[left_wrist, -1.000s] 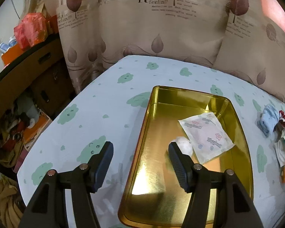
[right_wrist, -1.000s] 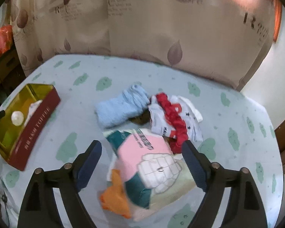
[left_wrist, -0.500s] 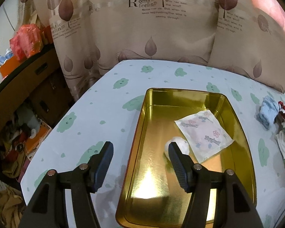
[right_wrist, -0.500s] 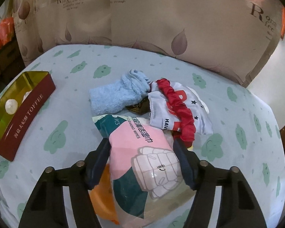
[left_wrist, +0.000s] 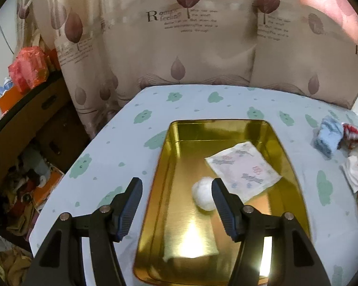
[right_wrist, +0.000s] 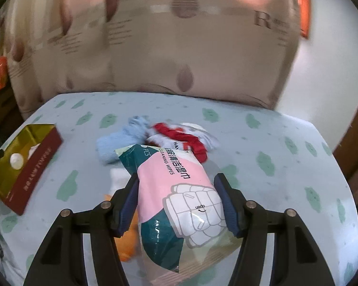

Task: Organize soft objects
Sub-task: 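Move the right gripper to the pink-and-green wipes pack and grasp it, then grasp the blue sock with the left gripper while the right gripper holds the wipes pack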

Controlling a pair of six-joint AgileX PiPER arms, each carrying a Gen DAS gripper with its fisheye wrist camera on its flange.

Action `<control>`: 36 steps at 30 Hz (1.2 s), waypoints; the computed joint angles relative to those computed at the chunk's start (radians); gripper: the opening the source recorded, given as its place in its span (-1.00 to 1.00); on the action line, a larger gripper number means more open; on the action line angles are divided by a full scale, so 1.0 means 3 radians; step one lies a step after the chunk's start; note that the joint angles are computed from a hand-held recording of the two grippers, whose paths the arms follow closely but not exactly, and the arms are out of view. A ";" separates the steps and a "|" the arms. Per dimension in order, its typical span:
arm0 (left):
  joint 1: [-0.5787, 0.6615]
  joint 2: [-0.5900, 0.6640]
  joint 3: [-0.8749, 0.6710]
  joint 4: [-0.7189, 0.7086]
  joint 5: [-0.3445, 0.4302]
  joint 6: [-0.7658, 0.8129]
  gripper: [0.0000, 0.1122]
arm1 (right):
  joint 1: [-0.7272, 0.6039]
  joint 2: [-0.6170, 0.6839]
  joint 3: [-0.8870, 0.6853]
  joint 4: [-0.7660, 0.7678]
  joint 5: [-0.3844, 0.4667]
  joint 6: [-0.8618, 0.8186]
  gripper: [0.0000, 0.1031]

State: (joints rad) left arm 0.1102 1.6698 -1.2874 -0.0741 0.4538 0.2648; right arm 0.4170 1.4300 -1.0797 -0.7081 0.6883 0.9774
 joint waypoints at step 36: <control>-0.1891 0.2054 -0.3253 -0.0110 0.1893 -0.0034 0.12 | -0.0497 0.0113 0.0753 -0.0471 -0.0042 0.0486 0.15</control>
State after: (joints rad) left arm -0.4570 2.2859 -2.2634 -0.1072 1.0217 0.2546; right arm 0.2679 1.4640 -0.8538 -0.8495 0.6756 1.1232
